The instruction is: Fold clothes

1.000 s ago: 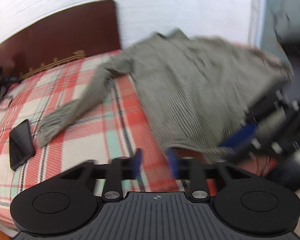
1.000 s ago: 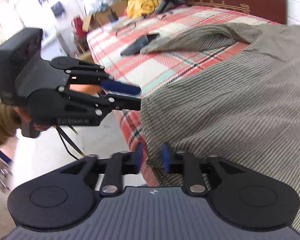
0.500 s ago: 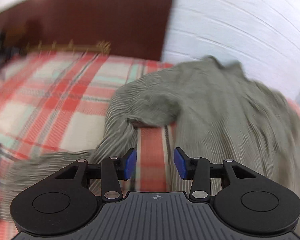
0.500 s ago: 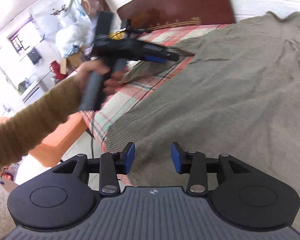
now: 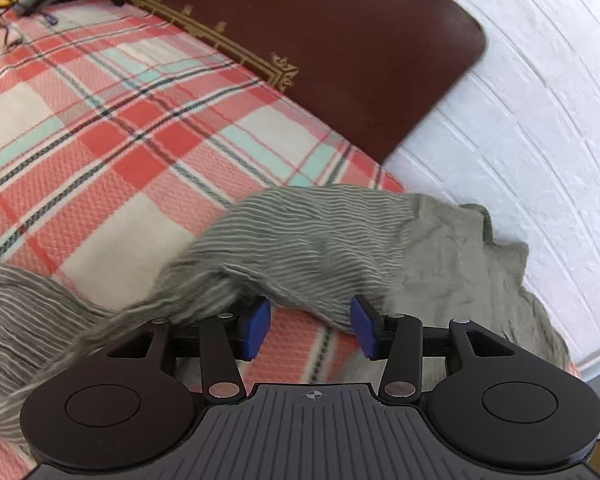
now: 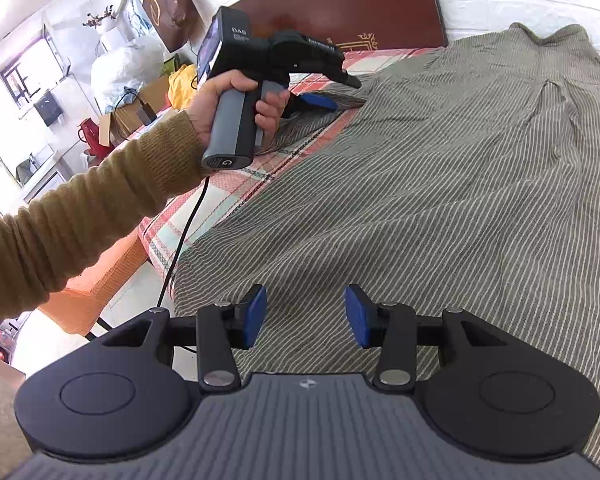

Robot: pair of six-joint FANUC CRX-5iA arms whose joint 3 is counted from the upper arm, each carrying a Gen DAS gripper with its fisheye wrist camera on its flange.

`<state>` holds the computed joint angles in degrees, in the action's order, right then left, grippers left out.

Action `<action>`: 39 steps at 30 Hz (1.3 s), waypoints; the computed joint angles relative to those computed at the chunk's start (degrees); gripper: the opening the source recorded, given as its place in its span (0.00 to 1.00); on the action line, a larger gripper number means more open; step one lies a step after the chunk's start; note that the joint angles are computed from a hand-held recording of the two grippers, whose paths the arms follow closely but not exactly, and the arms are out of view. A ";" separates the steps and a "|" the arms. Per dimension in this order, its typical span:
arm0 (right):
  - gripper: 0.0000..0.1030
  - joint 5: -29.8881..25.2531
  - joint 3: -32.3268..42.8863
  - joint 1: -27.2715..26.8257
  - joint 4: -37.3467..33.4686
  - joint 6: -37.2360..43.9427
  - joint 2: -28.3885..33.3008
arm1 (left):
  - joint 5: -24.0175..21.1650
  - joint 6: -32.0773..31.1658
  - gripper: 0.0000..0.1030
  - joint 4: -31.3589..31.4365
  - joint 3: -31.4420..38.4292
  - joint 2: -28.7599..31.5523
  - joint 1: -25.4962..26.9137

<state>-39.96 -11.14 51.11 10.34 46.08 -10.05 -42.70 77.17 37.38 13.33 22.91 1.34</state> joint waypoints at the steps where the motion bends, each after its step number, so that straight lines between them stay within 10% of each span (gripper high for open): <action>1: 0.47 -0.11 -0.06 0.01 0.08 -0.21 0.02 | -0.16 1.52 0.60 -3.31 1.37 0.26 -0.48; 5: 0.47 -0.75 -0.06 0.12 0.43 -0.95 0.07 | -3.49 12.25 0.56 -11.49 7.72 3.43 -1.13; 8: 0.47 -1.13 -0.07 0.18 0.52 -1.00 0.07 | -4.71 20.64 0.00 -20.88 12.89 4.93 -2.08; 12: 0.50 -1.62 -0.53 0.58 1.73 -1.72 -0.25 | -2.43 25.09 0.00 -25.52 13.74 4.06 -1.67; 26: 0.52 -3.88 -2.50 0.49 4.69 -5.01 -2.05 | 0.57 7.20 0.08 -35.83 20.73 9.02 -3.76; 30: 0.52 -5.75 -5.63 -0.20 10.17 -11.34 -5.33 | 3.29 1.91 0.17 -32.32 16.58 7.49 -2.88; 33: 0.52 -9.24 -8.07 -1.27 17.06 -17.99 -7.95 | 0.52 -5.18 0.52 -27.50 15.92 6.98 -1.96; 39: 0.52 -8.67 -11.64 -10.98 21.33 -28.62 -11.96 | -7.42 -17.17 0.55 -16.20 14.46 5.44 0.40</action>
